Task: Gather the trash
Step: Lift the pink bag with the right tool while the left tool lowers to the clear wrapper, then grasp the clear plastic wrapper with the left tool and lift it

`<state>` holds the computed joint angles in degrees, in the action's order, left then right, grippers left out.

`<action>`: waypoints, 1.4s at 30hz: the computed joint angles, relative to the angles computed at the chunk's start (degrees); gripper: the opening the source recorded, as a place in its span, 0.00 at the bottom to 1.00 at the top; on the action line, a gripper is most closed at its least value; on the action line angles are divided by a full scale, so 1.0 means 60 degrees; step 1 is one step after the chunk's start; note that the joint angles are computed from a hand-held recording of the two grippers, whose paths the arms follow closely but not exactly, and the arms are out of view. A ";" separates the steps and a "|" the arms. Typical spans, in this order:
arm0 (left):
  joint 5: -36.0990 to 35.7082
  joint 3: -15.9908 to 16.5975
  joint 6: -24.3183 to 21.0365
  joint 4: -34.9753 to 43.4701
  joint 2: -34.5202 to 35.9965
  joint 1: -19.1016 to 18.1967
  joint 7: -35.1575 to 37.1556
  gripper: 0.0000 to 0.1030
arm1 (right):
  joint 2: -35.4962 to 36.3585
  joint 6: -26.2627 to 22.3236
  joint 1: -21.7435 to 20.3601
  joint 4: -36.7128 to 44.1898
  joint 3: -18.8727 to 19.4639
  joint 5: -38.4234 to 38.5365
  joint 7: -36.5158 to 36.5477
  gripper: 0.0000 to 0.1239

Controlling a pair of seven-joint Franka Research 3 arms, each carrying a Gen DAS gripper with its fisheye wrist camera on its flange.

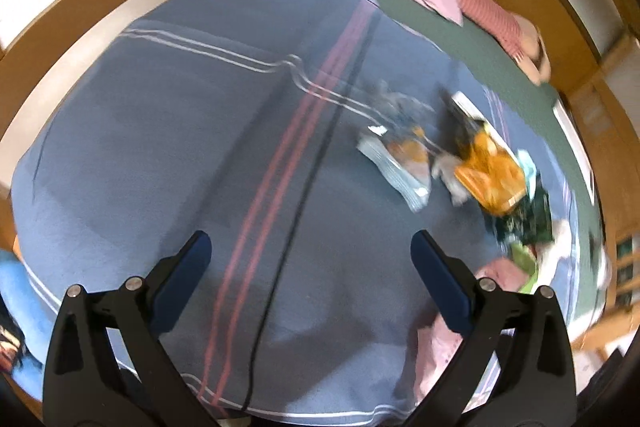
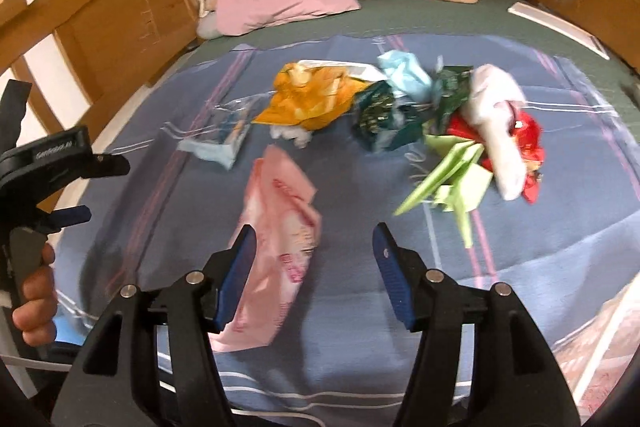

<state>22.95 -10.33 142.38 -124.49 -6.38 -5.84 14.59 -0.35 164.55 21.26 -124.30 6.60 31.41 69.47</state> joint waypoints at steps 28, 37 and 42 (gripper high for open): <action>0.0246 0.0156 -0.0286 -0.0060 -0.0327 0.0157 0.0169 0.96 | 0.0219 -0.0875 0.0147 0.0211 0.0143 -0.0392 -0.0219 0.31; -0.2074 0.0906 0.2350 0.0011 0.0409 0.0467 0.2195 0.90 | -0.0236 -0.0948 -0.0004 -0.0030 -0.0127 0.0967 -0.1285 0.31; -0.2926 0.0551 0.1471 0.2265 0.2596 0.0412 0.4052 0.92 | -0.0272 -0.1346 -0.0163 -0.0023 -0.0234 0.1265 -0.1540 0.31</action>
<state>5.39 -7.03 151.20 -110.90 9.20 -3.37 38.91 -1.98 156.47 20.28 -124.44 5.20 38.99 60.23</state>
